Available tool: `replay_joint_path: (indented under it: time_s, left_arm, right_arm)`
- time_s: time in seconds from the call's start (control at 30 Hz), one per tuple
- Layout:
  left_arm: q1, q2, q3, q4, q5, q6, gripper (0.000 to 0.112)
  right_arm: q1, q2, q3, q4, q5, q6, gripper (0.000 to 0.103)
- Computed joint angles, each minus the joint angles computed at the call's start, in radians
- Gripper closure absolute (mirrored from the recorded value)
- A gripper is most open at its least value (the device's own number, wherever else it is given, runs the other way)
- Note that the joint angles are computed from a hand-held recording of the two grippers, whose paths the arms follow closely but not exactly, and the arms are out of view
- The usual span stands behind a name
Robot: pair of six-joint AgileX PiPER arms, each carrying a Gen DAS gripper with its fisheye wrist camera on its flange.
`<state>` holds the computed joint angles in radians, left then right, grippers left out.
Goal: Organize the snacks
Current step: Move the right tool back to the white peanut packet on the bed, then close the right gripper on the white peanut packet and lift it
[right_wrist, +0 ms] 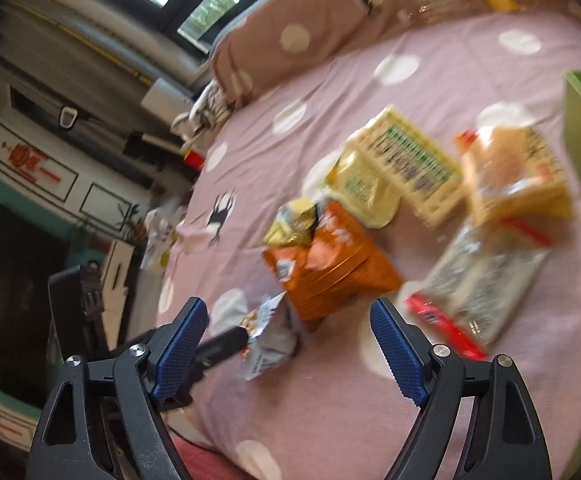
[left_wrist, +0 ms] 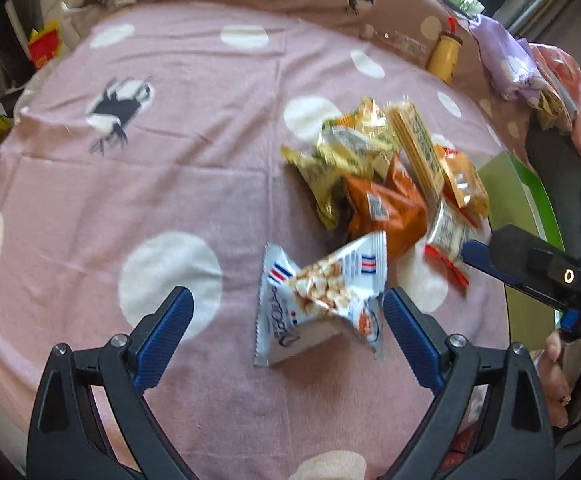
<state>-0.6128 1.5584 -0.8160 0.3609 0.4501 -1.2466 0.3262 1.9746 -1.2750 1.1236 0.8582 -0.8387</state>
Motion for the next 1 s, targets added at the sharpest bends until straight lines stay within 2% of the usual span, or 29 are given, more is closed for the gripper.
replay_joint_path:
  time_s: [0.1,0.2,0.3,0.33,0.37,0.43,0.5,0.57,0.73,0.9,1.0]
  left_arm:
    - [0.025,0.024,0.009,-0.192,-0.073,0.201,0.016]
    - [0.042,0.07,-0.004,-0.351,-0.101,0.364,0.016]
    - [0.022,0.085,-0.023,-0.263,-0.084,0.271,0.016]
    - [0.021,0.086,-0.025,-0.274,-0.086,0.286,0.016]
    - [0.024,0.082,-0.018,-0.317,-0.104,0.333,0.021]
    - [0.003,0.087,-0.031,-0.298,-0.099,0.331,0.028]
    - [-0.01,0.087,-0.036,-0.272,-0.092,0.307,0.04]
    - [-0.003,0.084,-0.037,-0.327,-0.1,0.364,0.046]
    - [-0.061,0.057,-0.088,-0.143,-0.046,0.196,0.048]
    - [-0.159,0.035,-0.178,0.102,0.052,-0.02,0.048]
    - [-0.21,0.041,-0.24,0.201,0.105,-0.085,0.049]
  right_arm:
    - [0.027,0.048,-0.036,-0.017,0.023,0.025,0.028]
    - [0.043,0.088,-0.068,-0.028,0.043,0.047,0.034]
    - [0.05,0.144,-0.11,-0.032,0.086,0.07,0.039]
    - [0.058,0.167,-0.127,-0.033,0.095,0.084,0.042]
    - [0.062,0.181,-0.135,-0.037,0.099,0.091,0.044]
    - [0.069,0.2,-0.144,-0.033,0.105,0.091,0.053]
    - [0.073,0.2,-0.142,-0.041,0.091,0.095,0.053]
    - [0.066,0.191,-0.131,-0.042,0.085,0.097,0.055]
    - [0.03,0.114,-0.078,-0.013,0.072,0.041,0.057]
    - [-0.013,0.001,-0.009,0.031,0.052,-0.038,0.057]
    - [-0.046,-0.068,0.027,0.042,0.041,-0.074,0.057]
